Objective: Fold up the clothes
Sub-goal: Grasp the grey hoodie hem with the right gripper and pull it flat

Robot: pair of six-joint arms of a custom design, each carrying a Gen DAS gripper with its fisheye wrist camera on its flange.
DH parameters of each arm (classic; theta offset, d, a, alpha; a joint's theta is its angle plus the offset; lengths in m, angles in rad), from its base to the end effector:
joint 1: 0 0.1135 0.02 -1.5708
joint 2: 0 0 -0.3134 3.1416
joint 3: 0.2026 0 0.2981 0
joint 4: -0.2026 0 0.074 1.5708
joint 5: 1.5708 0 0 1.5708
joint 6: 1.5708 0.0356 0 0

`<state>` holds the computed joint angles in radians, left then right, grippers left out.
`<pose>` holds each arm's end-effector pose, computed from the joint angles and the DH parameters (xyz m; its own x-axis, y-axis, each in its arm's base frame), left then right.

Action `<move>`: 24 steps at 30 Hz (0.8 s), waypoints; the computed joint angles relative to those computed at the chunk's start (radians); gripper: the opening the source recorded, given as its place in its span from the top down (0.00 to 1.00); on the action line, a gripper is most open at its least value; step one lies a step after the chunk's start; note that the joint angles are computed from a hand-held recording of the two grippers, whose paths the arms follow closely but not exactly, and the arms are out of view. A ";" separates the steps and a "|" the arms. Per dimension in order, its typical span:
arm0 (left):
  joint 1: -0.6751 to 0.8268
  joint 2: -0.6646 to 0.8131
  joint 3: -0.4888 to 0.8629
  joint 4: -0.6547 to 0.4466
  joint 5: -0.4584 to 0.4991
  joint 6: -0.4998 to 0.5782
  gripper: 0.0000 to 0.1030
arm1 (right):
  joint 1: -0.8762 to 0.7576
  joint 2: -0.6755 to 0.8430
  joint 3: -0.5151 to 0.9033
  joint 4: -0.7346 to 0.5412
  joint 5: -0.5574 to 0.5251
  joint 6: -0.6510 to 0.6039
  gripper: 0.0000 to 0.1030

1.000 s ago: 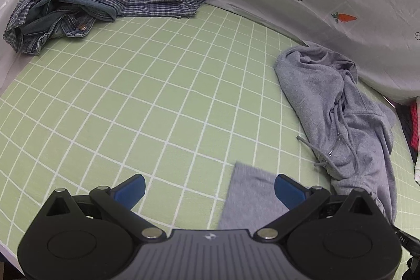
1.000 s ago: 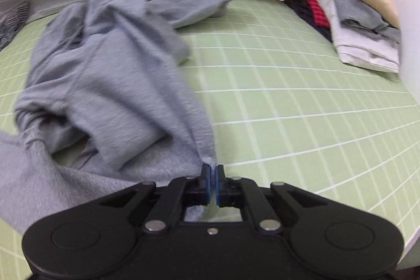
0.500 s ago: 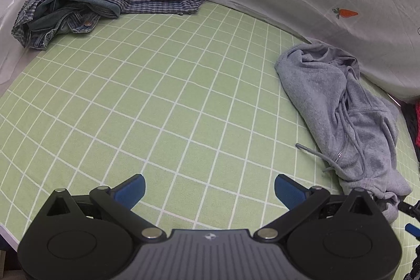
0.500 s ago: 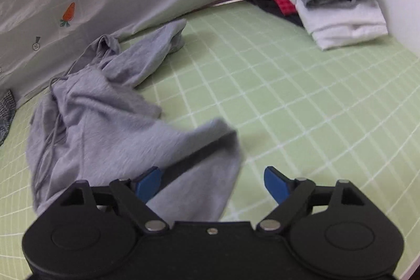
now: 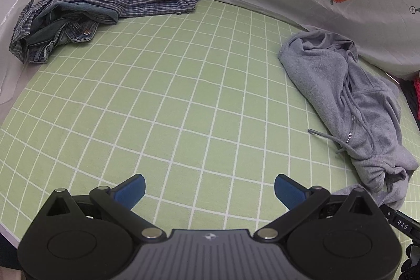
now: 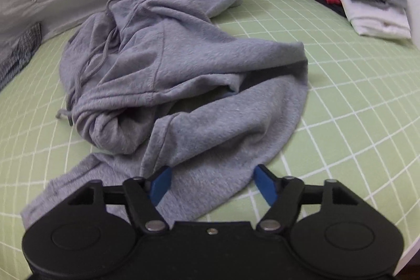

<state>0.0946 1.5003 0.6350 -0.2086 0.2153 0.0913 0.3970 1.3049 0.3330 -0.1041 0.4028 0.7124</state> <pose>0.2842 0.0193 0.1471 -0.8707 0.0069 -0.4918 0.0889 0.9856 -0.1436 0.1921 0.0654 0.1146 -0.7345 0.3441 -0.5849 0.3912 0.9190 0.0493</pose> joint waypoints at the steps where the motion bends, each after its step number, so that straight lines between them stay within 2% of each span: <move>1: -0.003 0.005 0.004 0.002 0.003 -0.003 0.00 | 0.006 -0.006 -0.004 0.005 0.004 -0.017 0.66; 3: -0.016 0.014 0.011 0.009 0.005 -0.015 0.00 | -0.028 -0.039 -0.021 0.017 -0.035 -0.038 0.85; 5: -0.034 0.023 0.018 0.020 0.005 -0.039 0.00 | -0.096 -0.072 -0.041 0.036 -0.093 -0.063 0.91; 9: -0.080 0.041 0.030 0.050 -0.008 -0.108 0.00 | -0.258 -0.098 -0.062 0.038 -0.124 -0.153 0.92; 12: -0.126 0.073 0.050 0.069 -0.032 -0.159 0.00 | -0.503 -0.084 -0.078 0.097 -0.202 -0.305 0.92; 15: -0.169 0.116 0.081 0.073 -0.072 -0.204 0.00 | -0.747 0.003 -0.042 0.168 -0.253 -0.480 0.92; 18: -0.193 0.180 0.141 0.063 -0.101 -0.246 0.00 | -0.942 0.132 0.042 0.249 -0.247 -0.607 0.92; 21: -0.202 0.247 0.216 0.067 -0.112 -0.297 0.00 | -1.064 0.232 0.141 0.313 -0.216 -0.630 0.92; 24: -0.222 0.350 0.347 0.051 -0.127 -0.338 0.00 | -1.113 0.335 0.252 0.345 -0.211 -0.580 0.89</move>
